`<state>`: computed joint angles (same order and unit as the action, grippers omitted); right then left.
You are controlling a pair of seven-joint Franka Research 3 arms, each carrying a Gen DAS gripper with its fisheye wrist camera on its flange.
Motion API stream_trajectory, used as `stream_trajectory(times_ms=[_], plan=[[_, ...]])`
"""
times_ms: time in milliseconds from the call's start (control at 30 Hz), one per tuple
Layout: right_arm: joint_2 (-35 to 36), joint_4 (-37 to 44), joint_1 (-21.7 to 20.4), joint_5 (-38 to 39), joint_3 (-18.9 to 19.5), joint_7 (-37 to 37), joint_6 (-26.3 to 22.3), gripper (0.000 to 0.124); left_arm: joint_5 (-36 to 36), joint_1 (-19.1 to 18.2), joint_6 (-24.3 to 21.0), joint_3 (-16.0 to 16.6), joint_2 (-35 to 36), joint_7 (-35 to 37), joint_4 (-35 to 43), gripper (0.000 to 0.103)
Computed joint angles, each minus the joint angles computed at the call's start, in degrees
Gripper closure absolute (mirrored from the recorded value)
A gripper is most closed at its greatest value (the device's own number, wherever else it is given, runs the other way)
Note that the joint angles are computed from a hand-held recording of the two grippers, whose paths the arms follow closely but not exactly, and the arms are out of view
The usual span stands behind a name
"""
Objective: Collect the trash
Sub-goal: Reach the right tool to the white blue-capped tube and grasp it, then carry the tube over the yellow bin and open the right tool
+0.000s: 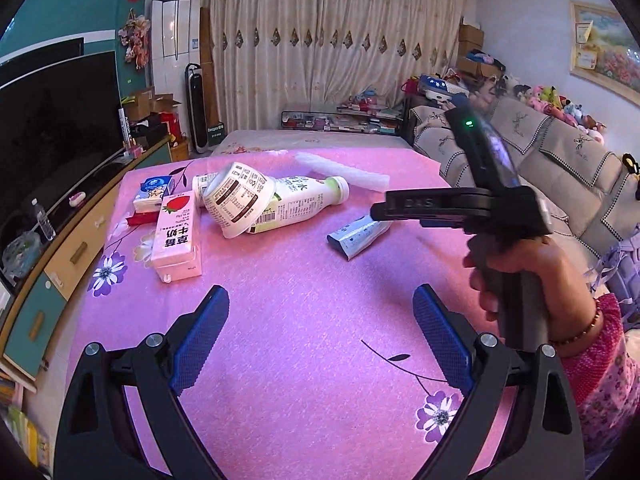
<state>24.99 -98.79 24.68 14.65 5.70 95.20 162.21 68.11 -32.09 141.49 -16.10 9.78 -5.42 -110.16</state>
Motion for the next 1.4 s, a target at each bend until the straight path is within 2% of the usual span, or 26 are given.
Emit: stream_trajectory(times_ms=[200, 367, 500, 633, 733, 1033, 1100, 1200, 1333, 1400], plan=[[4.31, 5.85, 3.69, -4.39, -3.14, 6.20, -2.60, 0.047, 0.50, 0.70, 1.43, 0.29, -0.56, -1.41, -1.48, 0.011], [7.47, 10.41, 6.42, -9.13, -5.66, 10.98, -4.58, 0.068, 0.82, 0.89, 2.17, 0.18, -0.52, -2.20, -2.02, 0.011], [7.48, 10.22, 5.32, -9.47, -4.18, 10.29, -3.94, 0.088, 0.94, 0.92, 2.20, 0.10, -0.56, -2.45, -2.17, 0.011], [5.54, 7.17, 3.20, -7.06, -2.04, 7.75, -1.35, 0.103, 0.92, 0.84, 2.33, 0.04, -0.36, -2.80, -2.11, 0.011], [2.81, 3.45, 1.80, -5.02, -0.80, 5.32, 1.32, 0.104, 0.81, 0.74, 2.44, 0.05, -0.07, -2.39, -1.78, 0.011], [-9.49, -13.11, -0.13, -2.86, -1.11, 0.53, 10.64, 0.104, 0.31, -0.09, 2.55, 0.39, 1.68, -0.43, 0.35, 0.011], [-11.71, -15.99, 0.01, -3.60, -2.19, 0.77, 12.18, 0.104, 0.03, -0.49, 2.29, 0.43, 2.28, 0.28, 1.16, 0.011], [-16.21, -22.06, 1.75, -8.90, -6.83, 4.93, 15.03, 0.104, -0.14, -1.23, 1.56, 0.56, 2.92, 1.23, 2.24, 0.011], [-19.71, -27.09, 6.35, -27.78, -17.89, 21.62, 16.89, 0.104, -0.47, -1.91, 1.02, 0.85, 3.57, 1.88, 3.38, 0.011], [-20.53, -28.45, 6.67, -36.51, -22.16, 29.71, 16.63, 0.104, -0.63, -2.08, 1.35, 1.04, 3.97, 1.93, 3.80, 0.011]])
